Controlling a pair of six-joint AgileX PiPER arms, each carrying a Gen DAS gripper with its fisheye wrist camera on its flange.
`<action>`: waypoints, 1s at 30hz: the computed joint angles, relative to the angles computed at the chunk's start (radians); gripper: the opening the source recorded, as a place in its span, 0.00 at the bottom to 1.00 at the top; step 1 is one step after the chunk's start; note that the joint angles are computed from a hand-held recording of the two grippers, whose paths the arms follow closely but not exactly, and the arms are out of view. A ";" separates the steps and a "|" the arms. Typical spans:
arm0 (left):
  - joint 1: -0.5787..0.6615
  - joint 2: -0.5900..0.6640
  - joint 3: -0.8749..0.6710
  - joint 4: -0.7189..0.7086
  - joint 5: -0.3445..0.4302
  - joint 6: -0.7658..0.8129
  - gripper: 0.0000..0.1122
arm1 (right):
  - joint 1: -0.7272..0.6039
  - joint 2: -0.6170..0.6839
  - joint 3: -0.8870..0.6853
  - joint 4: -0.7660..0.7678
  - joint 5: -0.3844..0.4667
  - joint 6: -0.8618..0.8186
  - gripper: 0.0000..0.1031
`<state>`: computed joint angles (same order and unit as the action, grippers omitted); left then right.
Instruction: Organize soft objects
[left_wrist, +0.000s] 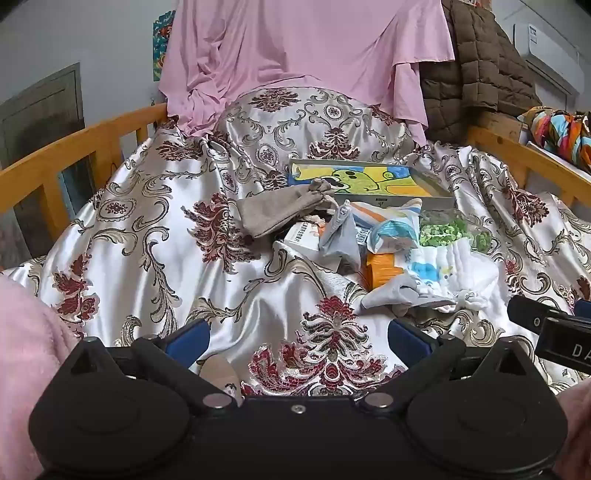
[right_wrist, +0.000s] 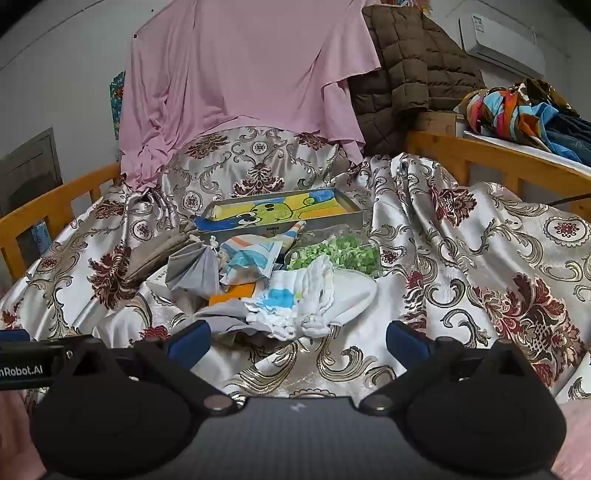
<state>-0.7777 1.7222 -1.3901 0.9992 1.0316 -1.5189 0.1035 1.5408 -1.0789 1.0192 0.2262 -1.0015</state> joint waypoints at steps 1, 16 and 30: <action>0.000 0.000 -0.001 -0.001 0.000 0.001 0.91 | 0.000 0.000 0.000 -0.003 0.000 0.003 1.00; 0.000 0.000 0.000 -0.002 0.000 0.000 0.91 | 0.001 0.004 0.001 0.022 0.007 -0.019 1.00; 0.000 0.000 -0.001 -0.002 0.001 0.002 0.91 | 0.000 0.002 0.001 0.020 0.010 -0.016 1.00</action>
